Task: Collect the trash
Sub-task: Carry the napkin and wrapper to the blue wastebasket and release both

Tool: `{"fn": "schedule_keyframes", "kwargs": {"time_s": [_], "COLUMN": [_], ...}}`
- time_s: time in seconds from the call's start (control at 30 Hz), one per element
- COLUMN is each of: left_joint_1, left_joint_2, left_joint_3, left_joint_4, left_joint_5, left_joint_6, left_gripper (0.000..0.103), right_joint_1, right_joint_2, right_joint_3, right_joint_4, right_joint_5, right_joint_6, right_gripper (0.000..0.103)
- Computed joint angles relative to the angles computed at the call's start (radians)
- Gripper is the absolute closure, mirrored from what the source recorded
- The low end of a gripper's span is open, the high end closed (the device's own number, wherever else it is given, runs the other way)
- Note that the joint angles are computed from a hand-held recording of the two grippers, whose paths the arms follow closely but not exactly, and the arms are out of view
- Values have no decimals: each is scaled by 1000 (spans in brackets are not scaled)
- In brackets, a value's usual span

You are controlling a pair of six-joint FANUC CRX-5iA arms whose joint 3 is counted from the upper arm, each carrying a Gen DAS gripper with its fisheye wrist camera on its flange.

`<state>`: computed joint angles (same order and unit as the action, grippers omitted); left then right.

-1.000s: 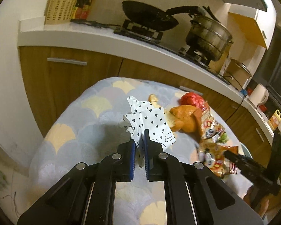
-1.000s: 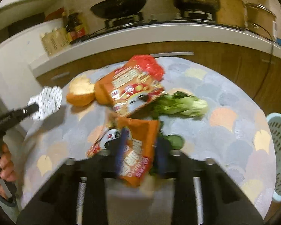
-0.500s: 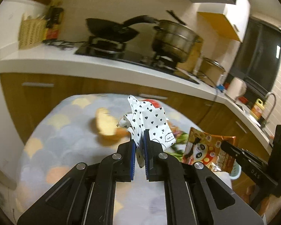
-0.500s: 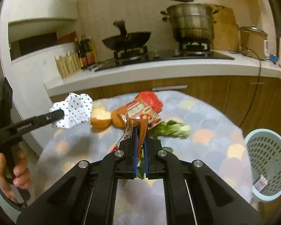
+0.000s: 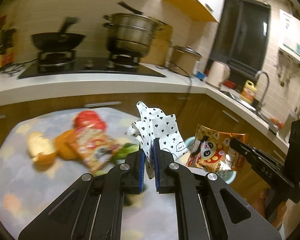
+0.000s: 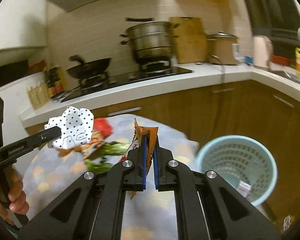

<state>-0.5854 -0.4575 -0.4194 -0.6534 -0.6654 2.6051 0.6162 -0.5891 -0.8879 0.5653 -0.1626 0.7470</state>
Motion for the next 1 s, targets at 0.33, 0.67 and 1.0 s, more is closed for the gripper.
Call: {"fn": "schedule_keyframes", "kwargs": {"time_s": [0.33,0.67,1.0], "left_joint_1": [-35,-23,16], "left_joint_2": [290,525,633], "left_joint_3": [181,312,321], "left_joint_4": [112,310,465], "left_joint_5": [106,162,198], "left_joint_6": [-177,-405,-550], "left_gripper": [97,96,60], "right_joint_1": [-244,-341,-397], "right_joint_2": [56,177,327], "right_joint_3": [3,42,213], "right_joint_4": [-75,-165,-560], "right_joint_5": [-4,-33,-147], "right_joint_6": [21,75,435], "right_gripper": [99,99,71]}}
